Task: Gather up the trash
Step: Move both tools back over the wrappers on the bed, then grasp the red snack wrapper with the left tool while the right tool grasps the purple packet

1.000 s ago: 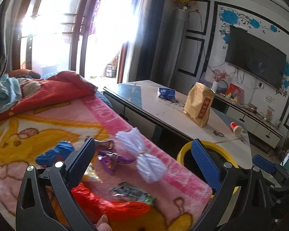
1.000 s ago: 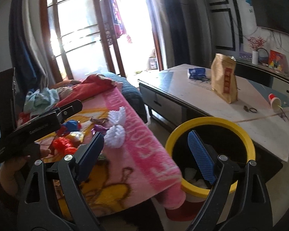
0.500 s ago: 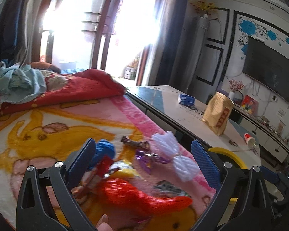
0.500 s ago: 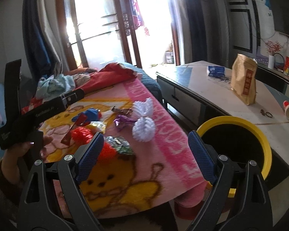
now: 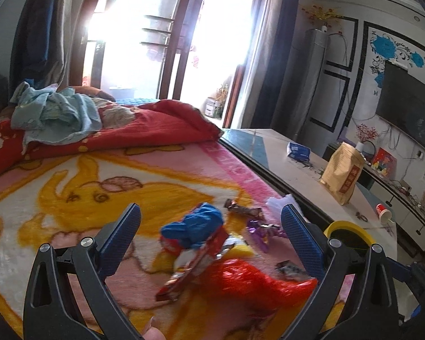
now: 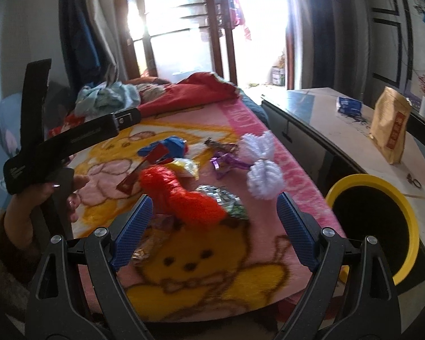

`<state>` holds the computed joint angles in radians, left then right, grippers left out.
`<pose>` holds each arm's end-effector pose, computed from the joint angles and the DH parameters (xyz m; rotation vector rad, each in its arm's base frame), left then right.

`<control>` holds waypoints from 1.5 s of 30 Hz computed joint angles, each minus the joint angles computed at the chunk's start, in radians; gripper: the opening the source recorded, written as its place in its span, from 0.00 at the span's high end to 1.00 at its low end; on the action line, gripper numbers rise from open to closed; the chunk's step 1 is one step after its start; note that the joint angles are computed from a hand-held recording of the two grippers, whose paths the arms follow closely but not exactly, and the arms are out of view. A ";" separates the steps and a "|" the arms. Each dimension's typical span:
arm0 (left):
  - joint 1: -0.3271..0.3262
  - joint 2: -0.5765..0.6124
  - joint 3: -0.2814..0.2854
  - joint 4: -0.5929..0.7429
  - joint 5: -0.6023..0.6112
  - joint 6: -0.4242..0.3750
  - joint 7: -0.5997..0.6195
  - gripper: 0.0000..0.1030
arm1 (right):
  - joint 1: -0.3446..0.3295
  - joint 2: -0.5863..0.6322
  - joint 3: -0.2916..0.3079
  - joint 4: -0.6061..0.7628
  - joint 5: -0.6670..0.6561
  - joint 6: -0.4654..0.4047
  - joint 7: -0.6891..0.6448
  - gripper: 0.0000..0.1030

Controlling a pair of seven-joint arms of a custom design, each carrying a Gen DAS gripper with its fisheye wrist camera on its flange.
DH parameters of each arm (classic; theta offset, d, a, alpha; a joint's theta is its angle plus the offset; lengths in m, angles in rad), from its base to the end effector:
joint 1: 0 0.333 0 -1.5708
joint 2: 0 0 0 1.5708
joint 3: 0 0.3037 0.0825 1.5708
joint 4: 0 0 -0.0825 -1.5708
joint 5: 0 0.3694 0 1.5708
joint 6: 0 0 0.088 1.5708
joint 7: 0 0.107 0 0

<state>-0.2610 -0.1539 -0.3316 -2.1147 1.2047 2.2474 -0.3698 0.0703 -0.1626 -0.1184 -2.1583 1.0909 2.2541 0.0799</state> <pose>0.4512 -0.2807 0.5174 -1.9394 0.9584 -0.8316 0.5219 -0.0032 0.5013 -2.0380 0.8083 -0.2460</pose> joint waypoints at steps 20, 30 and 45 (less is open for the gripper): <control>0.083 -0.118 0.021 -0.222 -0.201 0.257 0.224 0.29 | 0.061 0.028 0.058 -0.051 -0.211 -0.011 0.181 0.34; 0.120 -0.054 0.027 -0.227 -0.280 0.381 0.308 0.47 | 0.077 0.055 0.075 -0.049 -0.255 -0.011 0.227 0.48; 0.127 -0.065 0.013 -0.223 -0.271 0.410 0.329 0.87 | 0.063 0.049 0.061 -0.028 -0.247 -0.093 0.172 0.86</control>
